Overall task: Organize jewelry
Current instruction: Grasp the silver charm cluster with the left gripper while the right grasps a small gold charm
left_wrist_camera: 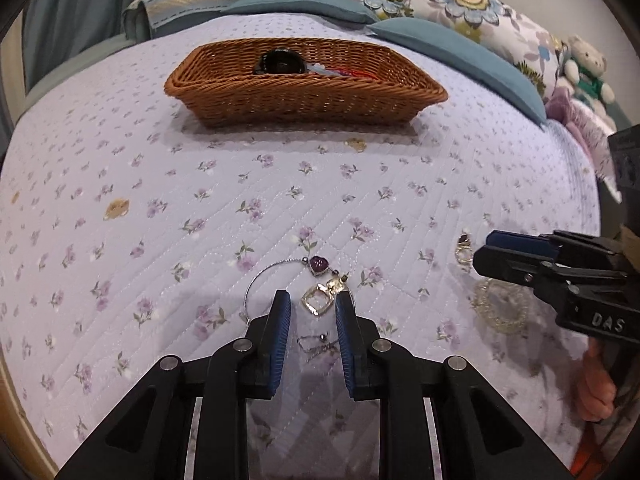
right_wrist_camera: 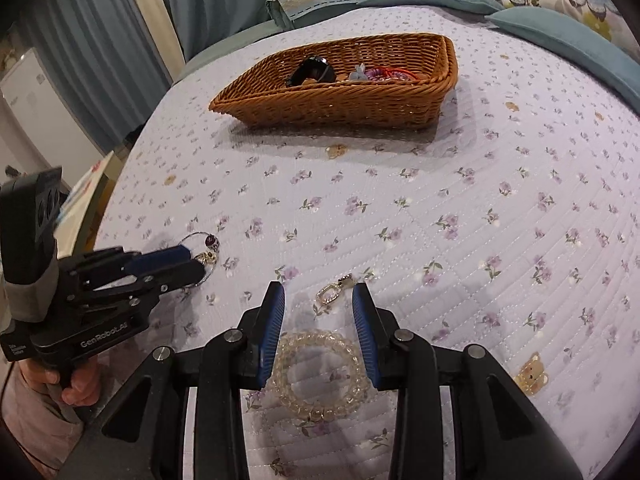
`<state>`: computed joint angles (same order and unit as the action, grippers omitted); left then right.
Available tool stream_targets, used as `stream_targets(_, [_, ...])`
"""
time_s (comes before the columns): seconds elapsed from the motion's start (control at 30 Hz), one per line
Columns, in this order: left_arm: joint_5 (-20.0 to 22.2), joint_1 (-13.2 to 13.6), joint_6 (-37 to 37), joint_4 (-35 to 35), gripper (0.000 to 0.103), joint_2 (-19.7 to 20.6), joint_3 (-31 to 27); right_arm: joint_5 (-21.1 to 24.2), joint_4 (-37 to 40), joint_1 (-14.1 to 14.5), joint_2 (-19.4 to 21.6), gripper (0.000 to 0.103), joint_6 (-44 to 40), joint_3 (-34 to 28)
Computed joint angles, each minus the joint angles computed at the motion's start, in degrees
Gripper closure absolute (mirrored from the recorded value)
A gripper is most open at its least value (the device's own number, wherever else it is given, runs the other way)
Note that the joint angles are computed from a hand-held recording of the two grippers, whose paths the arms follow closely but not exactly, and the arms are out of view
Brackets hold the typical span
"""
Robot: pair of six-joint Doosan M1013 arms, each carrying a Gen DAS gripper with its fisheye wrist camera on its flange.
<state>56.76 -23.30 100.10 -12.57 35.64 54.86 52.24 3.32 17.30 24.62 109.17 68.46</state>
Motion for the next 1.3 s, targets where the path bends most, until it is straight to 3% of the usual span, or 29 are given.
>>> stream_targets(0.3, [-0.82, -0.82, 0.51, 3.36, 0.080, 0.46, -0.49, 2.27, 0.87, -0.23, 1.33, 0.065, 0.20, -1.18])
stream_targets(0.67, [-0.16, -0.40, 2.77, 0.43, 0.080, 0.69, -0.75, 4.35, -3.51, 0.60, 3.32, 0.066, 3.31, -3.64])
stream_targets(0.73, [-0.22, -0.38, 3.04, 0.34, 0.080, 0.73, -0.76, 5.15, -6.71, 1.32, 3.65, 0.071, 4.37, -4.18])
stream_targets(0.87, [-0.64, -0.46, 3.51, 0.25, 0.087, 0.65, -0.57, 4.61, -6.55, 1.34, 3.60, 0.096, 3.75, -3.98])
stream_targets(0.9, [-0.83, -0.52, 3.55, 0.43, 0.087, 0.61, -0.49, 4.42, -6.49, 1.32, 3.51, 0.098, 3.66, -3.84])
stream_targets(1.17, [-1.99, -0.15, 2.55, -0.64, 0.087, 0.19, 0.00, 0.99, -7.14, 2.14, 2.27, 0.100, 1.04, -2.24])
stream_targets(1.3, [-5.90, 0.26, 1.16, -1.61, 0.087, -1.10, 1.82, -0.94, -7.91, 2.53, 1.68, 0.100, 0.71, -1.48])
